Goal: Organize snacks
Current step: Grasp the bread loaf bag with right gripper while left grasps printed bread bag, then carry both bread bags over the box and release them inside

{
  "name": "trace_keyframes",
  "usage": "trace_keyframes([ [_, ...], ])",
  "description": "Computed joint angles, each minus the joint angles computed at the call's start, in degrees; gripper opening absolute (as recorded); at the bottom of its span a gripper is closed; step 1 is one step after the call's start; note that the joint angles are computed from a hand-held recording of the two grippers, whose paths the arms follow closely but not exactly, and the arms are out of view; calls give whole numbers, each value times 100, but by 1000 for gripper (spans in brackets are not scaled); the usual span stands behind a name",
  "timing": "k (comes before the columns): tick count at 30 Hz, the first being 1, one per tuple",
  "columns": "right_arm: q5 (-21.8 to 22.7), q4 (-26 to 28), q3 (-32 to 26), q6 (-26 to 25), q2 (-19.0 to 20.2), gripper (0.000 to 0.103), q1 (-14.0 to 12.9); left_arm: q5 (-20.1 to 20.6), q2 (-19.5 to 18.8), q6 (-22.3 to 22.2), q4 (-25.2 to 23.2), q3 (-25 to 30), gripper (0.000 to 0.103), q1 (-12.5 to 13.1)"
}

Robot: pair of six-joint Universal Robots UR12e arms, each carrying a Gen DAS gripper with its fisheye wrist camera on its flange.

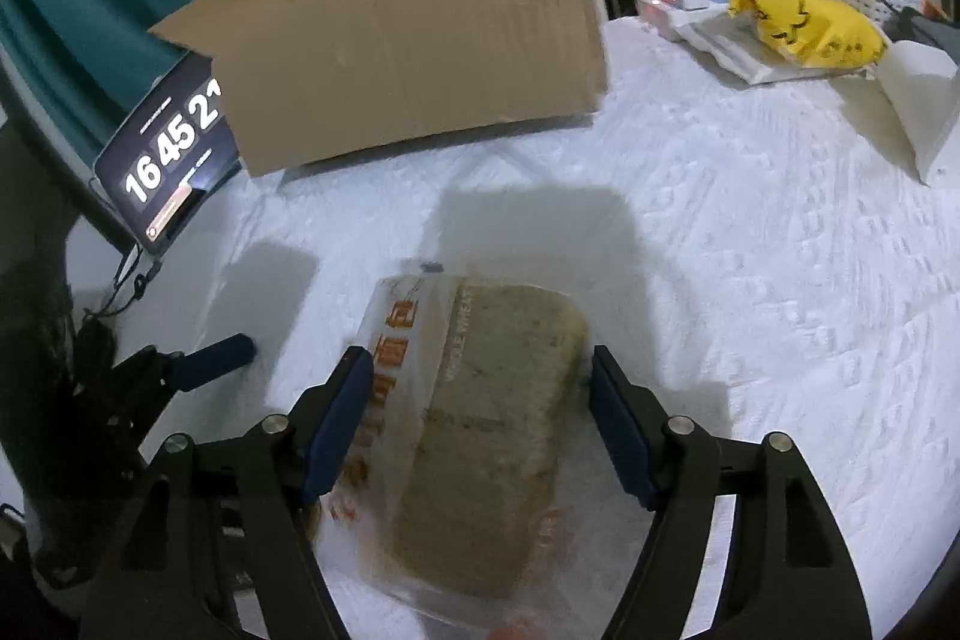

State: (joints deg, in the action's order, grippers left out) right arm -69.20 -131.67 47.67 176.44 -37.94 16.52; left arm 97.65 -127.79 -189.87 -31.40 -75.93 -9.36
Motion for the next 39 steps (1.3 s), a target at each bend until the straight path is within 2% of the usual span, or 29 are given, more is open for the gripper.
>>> trace_keyframes([
  [4, -28, -66, 4, -10, 6, 69, 38, -7, 8, -53, 9, -16, 88, -3],
  [9, -178, -310, 60, -156, -4, 47, 54, 2, 7, -62, 14, -22, 88, -5],
  [11, -279, -435, 107, -247, -25, 43, 72, -15, 10, -65, 3, -24, 87, 3],
  [15, -275, -484, 78, -403, -32, 28, 54, -148, 47, -33, -52, -33, 88, 46],
  [18, -230, -491, -1, -518, -31, 23, 40, -159, 106, -86, 86, -81, 88, 78],
  [25, -227, -711, -166, -649, -29, 20, 46, -57, 235, -202, 478, -162, 89, 166],
  [31, -221, -800, -533, -682, 77, 19, 49, -1, 268, -242, 801, -118, 89, 256],
  [35, -215, -867, -896, -674, 211, 19, 43, 74, 272, -270, 1017, -30, 89, 309],
  [39, -200, -839, -1507, -582, 480, 19, 39, 220, 255, -114, 1198, 103, 89, 350],
])
